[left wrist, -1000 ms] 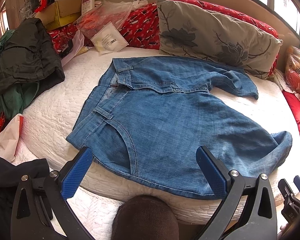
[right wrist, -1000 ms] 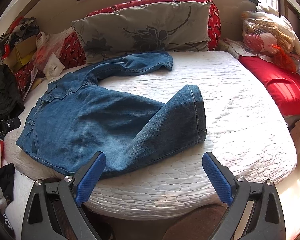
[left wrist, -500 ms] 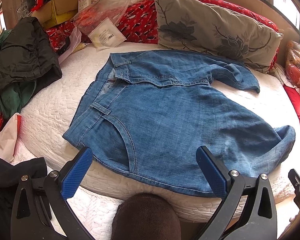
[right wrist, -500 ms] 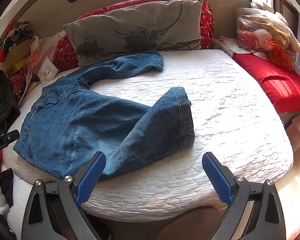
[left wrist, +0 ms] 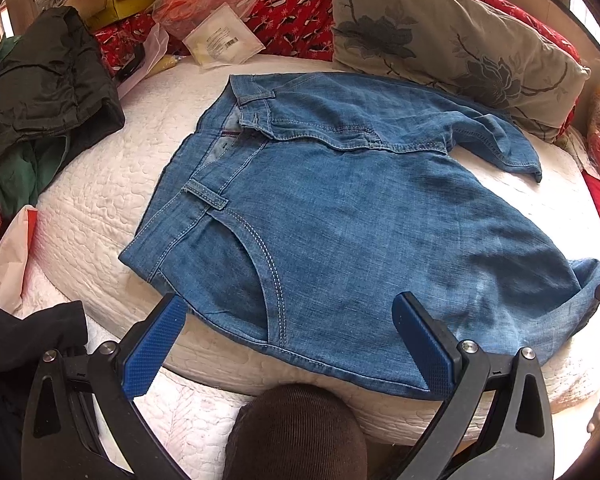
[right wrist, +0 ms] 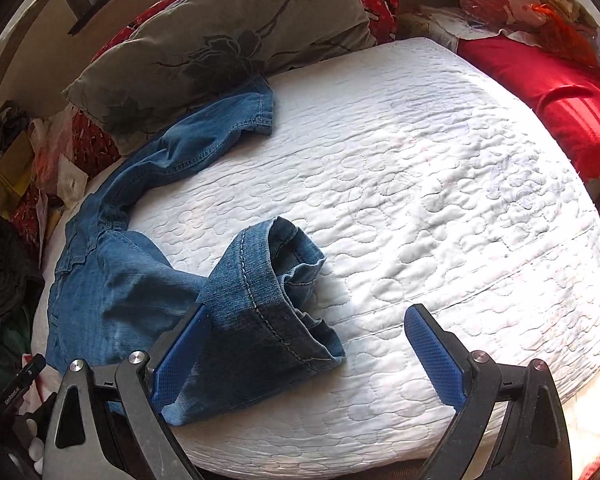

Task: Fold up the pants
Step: 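Grasp the jeans leg hem with the right gripper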

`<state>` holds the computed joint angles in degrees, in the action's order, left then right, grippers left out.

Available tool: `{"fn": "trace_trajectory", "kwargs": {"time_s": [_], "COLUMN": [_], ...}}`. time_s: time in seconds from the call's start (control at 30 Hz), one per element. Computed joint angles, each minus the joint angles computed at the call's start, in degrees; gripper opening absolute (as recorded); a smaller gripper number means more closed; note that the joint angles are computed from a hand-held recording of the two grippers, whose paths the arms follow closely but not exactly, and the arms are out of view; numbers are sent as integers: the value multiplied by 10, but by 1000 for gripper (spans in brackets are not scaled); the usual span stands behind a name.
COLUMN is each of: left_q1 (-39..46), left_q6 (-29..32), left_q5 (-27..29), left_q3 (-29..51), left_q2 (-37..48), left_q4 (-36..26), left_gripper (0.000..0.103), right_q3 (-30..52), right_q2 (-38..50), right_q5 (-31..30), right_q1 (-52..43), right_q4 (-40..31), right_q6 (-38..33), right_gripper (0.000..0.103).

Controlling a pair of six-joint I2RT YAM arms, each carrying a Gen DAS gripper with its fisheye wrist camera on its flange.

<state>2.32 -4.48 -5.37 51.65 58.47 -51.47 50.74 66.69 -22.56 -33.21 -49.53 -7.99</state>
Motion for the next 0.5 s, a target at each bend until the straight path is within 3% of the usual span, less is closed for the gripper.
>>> {"fn": "trace_trajectory", "kwargs": {"time_s": [0.07, 0.13, 0.17, 0.2, 0.4, 0.5], "left_q1": [15, 29, 35, 41, 64, 72], "left_q6": [0, 0, 0, -1, -4, -5], "left_q5": [4, 5, 6, 7, 10, 19], "left_q3": [0, 3, 3, 4, 9, 9], "left_q2": [16, 34, 42, 48, 76, 103], "left_q4": [-4, -10, -11, -11, -7, -10], "left_gripper": [103, 103, 103, 103, 103, 103], "right_q3": [3, 15, 28, 38, 44, 16], "right_q2": [37, 81, 107, 121, 56, 89], "right_q5": [-31, -120, -145, -147, -155, -60], "right_q1": [-5, -28, -33, -33, -126, -133], "right_q4": [9, -19, -44, -62, -110, -108], "right_q6": [-13, -59, -80, -92, -166, -186], "right_gripper": [93, 55, 24, 16, 15, 20]}}
